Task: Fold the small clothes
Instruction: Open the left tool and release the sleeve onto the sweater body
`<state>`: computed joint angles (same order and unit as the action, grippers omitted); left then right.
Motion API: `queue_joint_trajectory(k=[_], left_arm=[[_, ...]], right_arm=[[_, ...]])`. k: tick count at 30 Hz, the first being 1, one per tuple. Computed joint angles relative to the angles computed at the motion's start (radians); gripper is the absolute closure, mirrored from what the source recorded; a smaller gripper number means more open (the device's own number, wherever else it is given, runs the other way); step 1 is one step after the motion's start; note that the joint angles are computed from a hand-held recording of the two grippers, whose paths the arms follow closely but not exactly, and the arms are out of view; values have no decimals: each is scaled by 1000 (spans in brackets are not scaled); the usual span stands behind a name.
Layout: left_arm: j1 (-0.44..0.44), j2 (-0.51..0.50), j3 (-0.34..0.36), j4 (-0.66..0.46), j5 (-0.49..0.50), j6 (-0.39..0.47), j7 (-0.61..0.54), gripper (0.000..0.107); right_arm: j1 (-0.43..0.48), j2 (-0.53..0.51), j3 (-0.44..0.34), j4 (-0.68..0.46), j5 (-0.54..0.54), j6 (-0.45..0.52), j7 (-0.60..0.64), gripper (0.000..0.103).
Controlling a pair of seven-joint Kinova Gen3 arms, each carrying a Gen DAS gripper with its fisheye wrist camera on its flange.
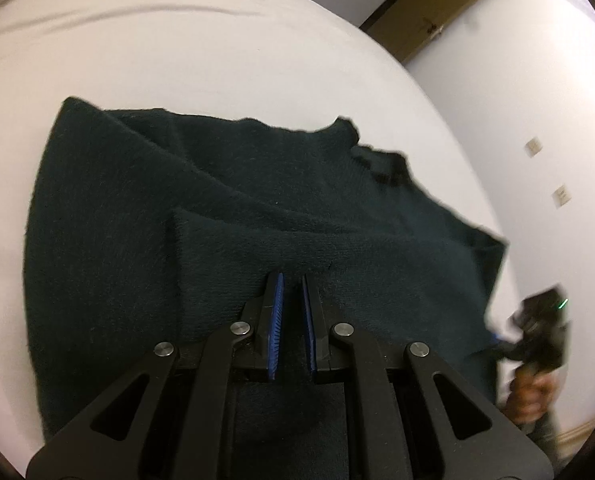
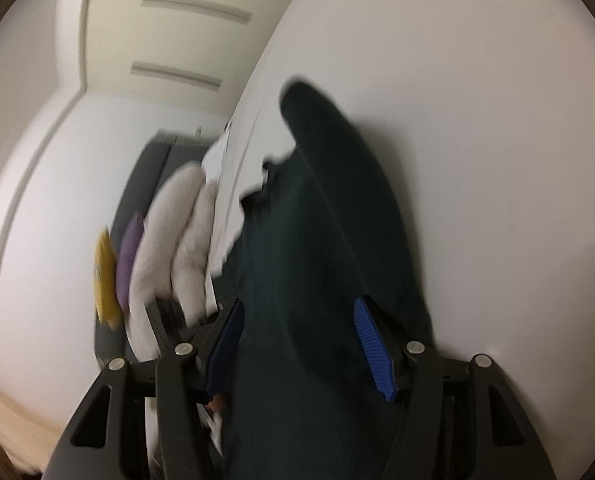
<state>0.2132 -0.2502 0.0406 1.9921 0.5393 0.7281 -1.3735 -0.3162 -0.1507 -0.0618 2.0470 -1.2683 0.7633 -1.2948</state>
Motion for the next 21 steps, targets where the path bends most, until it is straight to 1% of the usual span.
queue_joint_trajectory(k=[1, 2, 3, 5, 6, 7, 9, 10, 11, 12, 13, 14, 15, 16, 17, 18, 19, 20, 21], left_arm=[[-6, -18, -26, 6, 24, -1, -16, 98], [-31, -54, -46, 15, 33, 7, -24, 98], [-37, -72, -65, 20, 33, -1, -21, 98], [-49, -115, -149, 48, 78, 4, -59, 98], [-45, -123, -194, 55, 96, 12, -75, 98], [-55, -125, -220, 57, 98, 22, -84, 98], [-85, -126, -227, 48, 81, 49, -104, 98], [-84, -122, -233, 50, 94, 50, -126, 98], [-87, -111, -220, 46, 93, 52, -137, 98], [-109, -101, -195, 38, 75, 65, -132, 98], [-142, -83, -152, 34, 67, 73, -135, 98], [-165, -48, -128, 40, 75, 70, -154, 98], [-172, -30, -122, 58, 99, 51, -183, 98], [-161, -25, -135, 92, 140, 16, -215, 98], [-141, -22, -166, 118, 180, -6, -230, 101], [-117, -21, -212, 139, 221, -11, -241, 102], [-88, -8, -259, 142, 262, 0, -267, 102], [-75, 2, -287, 144, 299, 11, -304, 102], [-77, 3, -296, 140, 320, 21, -325, 102]], right_arm=[[-1, -10, -5, 0, 21, -4, 1, 44], [17, -17, -14, 6, 26, 5, 2, 46], [16, -16, -4, 11, 14, 12, 4, 47], [1, 0, 37, 25, -35, 36, 18, 49], [15, 10, 32, 21, -40, 47, 14, 49], [19, 13, 24, 17, -35, 45, 10, 49], [20, 18, 6, 2, -11, 30, -2, 49], [18, 18, -1, 1, -8, 19, -2, 49], [16, 19, -3, 2, -14, 11, 2, 49], [17, 15, -1, 9, -22, 12, 12, 49], [20, 11, 8, 21, -39, 21, 33, 49], [20, 13, 10, 26, -54, 21, 45, 51], [24, 13, 13, 32, -64, 26, 53, 53], [28, 13, 15, 37, -73, 29, 59, 56], [31, 14, 17, 46, -86, 31, 75, 61], [36, 13, 18, 51, -91, 35, 84, 65], [41, 13, 20, 61, -99, 38, 99, 74], [46, 16, 21, 68, -104, 39, 104, 84], [52, 15, 22, 76, -105, 41, 95, 87]])
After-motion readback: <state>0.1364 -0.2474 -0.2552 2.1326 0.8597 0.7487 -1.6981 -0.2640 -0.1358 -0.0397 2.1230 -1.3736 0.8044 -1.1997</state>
